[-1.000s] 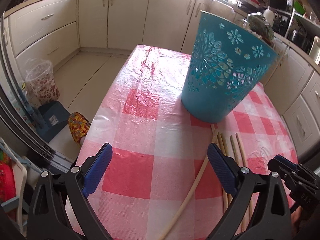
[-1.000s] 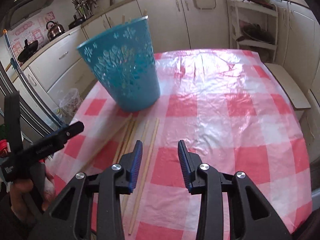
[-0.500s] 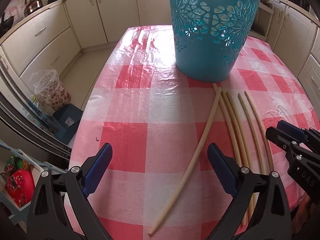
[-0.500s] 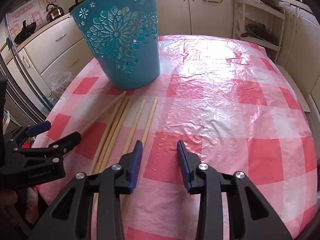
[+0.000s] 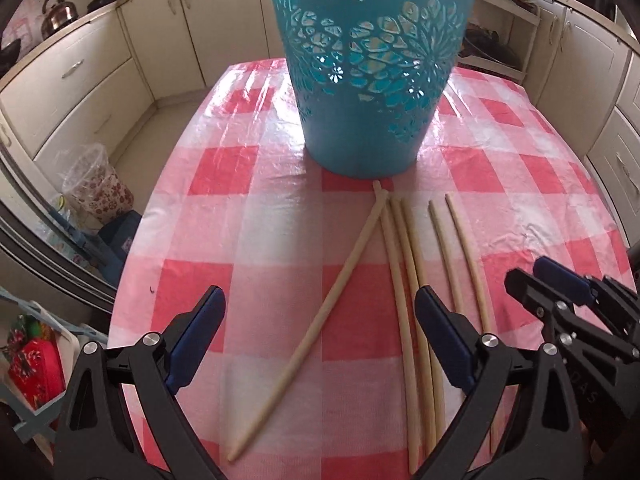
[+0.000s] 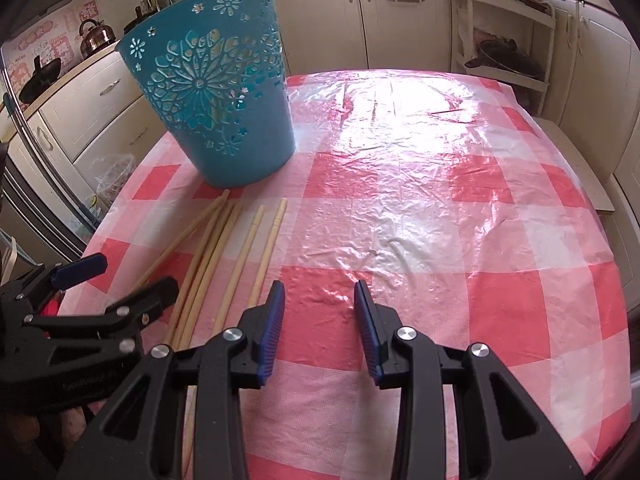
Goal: Organize utensils
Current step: 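Move both tools back toward the loose chopsticks beside the basket, then move the left tool onto a loose wooden chopstick and close on it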
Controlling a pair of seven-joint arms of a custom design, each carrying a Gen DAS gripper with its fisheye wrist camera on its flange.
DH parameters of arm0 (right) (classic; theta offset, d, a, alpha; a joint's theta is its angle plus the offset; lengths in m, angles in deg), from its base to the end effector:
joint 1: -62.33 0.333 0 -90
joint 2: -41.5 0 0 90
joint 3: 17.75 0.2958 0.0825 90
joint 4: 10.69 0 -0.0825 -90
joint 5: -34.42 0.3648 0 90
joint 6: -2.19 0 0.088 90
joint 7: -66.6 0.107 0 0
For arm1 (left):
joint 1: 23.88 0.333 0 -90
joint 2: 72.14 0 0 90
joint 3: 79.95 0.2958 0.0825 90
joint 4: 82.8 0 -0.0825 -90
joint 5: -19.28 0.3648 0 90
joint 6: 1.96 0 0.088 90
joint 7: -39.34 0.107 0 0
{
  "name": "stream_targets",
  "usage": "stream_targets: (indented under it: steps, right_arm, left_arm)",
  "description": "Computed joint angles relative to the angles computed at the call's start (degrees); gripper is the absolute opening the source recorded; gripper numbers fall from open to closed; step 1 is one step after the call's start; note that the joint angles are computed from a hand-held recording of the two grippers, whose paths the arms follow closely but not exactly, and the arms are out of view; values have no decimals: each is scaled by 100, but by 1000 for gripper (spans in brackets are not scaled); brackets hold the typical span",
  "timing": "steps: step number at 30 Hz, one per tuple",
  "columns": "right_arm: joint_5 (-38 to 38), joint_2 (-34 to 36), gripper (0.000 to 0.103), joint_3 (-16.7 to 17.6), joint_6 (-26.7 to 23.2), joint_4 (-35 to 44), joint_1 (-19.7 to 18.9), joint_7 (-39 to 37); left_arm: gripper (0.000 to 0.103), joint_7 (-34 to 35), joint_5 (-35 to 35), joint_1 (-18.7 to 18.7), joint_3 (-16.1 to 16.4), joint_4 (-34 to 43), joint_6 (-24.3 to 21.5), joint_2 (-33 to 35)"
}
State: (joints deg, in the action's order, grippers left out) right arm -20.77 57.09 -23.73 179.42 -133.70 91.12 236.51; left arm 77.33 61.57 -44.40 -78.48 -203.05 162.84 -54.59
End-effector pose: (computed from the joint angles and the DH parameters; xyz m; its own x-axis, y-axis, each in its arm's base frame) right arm 0.4990 0.2857 0.3234 0.0406 -0.9757 -0.2154 -0.7884 0.1012 -0.6067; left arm 0.5450 -0.2292 0.3098 -0.0815 -0.9948 -0.0608 -0.8398 0.1015 -0.5333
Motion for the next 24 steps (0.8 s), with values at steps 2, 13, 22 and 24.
stream_targets:
  steps: [2, 13, 22, 24]
  right_arm:
    - [44, 7, 36, -5, 86, -18, -26, 13]
    - [139, 74, 39, -281, 256, 17, 198, -14]
    - [-930, 290, 39, -1149, 792, 398, 886, 991]
    - [-479, 334, 39, -634, 649, 444, 490, 386]
  left_arm:
    - [90, 57, 18, -7, 21, 249, -145, 154]
    - [30, 1126, -1082, 129, -27, 935, -133, 760]
    - [21, 719, -1601, -48, 384, 413, 396, 535]
    - [21, 724, -1800, -6, 370, 317, 493, 497]
